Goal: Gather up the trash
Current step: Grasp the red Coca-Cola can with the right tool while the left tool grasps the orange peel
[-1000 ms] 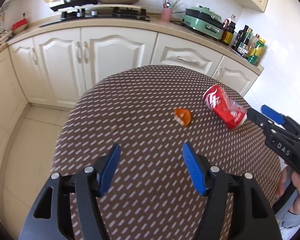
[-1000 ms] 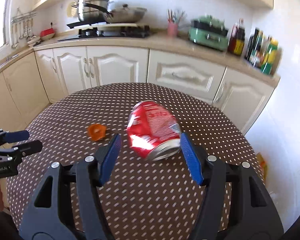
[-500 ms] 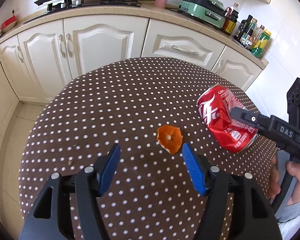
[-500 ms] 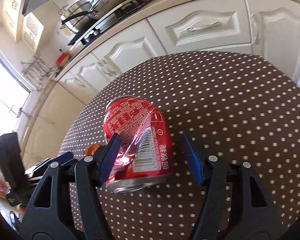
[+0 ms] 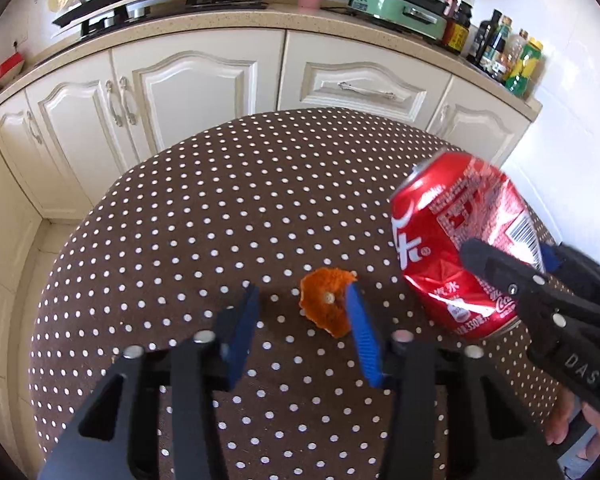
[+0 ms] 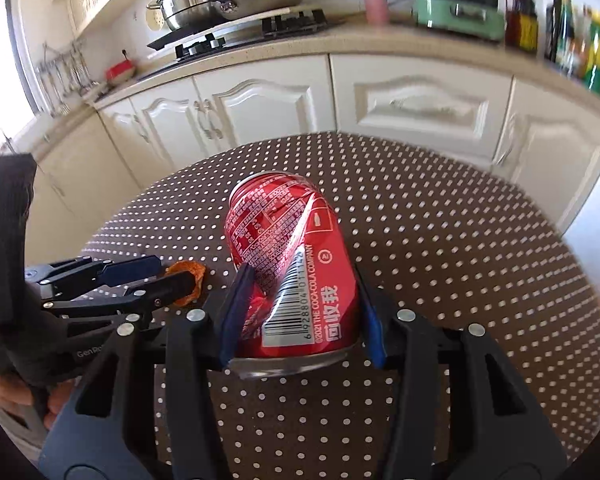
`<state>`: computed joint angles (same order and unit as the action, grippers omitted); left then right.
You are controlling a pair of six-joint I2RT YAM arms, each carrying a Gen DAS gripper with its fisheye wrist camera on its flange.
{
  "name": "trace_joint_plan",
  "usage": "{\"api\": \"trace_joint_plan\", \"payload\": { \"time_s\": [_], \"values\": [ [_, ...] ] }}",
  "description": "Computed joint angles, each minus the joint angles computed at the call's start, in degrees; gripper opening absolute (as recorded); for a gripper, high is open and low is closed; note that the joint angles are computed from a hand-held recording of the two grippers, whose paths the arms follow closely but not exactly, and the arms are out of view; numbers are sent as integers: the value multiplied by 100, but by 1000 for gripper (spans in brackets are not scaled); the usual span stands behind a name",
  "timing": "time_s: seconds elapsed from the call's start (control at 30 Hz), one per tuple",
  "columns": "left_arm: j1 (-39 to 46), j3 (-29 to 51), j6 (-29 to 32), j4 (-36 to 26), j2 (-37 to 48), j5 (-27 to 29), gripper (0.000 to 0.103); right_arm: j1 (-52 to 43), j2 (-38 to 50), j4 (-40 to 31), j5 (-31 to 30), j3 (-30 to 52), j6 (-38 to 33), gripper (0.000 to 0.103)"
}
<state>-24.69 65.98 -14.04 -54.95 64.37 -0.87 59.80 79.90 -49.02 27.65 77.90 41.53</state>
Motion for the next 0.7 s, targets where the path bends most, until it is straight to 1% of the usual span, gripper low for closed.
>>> {"api": "trace_joint_plan", "payload": {
  "time_s": [0.03,0.07,0.1,0.17,0.27,0.37,0.53,0.7],
  "values": [
    [-24,-7,32,16,-3,46,30,34,61,-16,77,58,12,46],
    [-43,-5,47,10,-18,108,19,93,92,-59,179,100,64,45],
    [-85,-13,41,8,-40,55,15,136,120,-85,252,142,97,45],
    [-138,-35,48,7,-106,-12,13,260,125,-198,419,213,179,43],
    [94,-14,67,-104,-301,361,4,446,161,-383,638,345,300,41],
    [82,52,134,-308,-475,319,3,711,281,-617,890,561,455,38],
    [149,-23,288,-610,-880,347,3,1092,747,-1134,1178,1261,630,35],
    [1099,-88,837,-1083,-1490,973,3,1531,1265,-1600,1453,1948,913,34]
  ]
}}
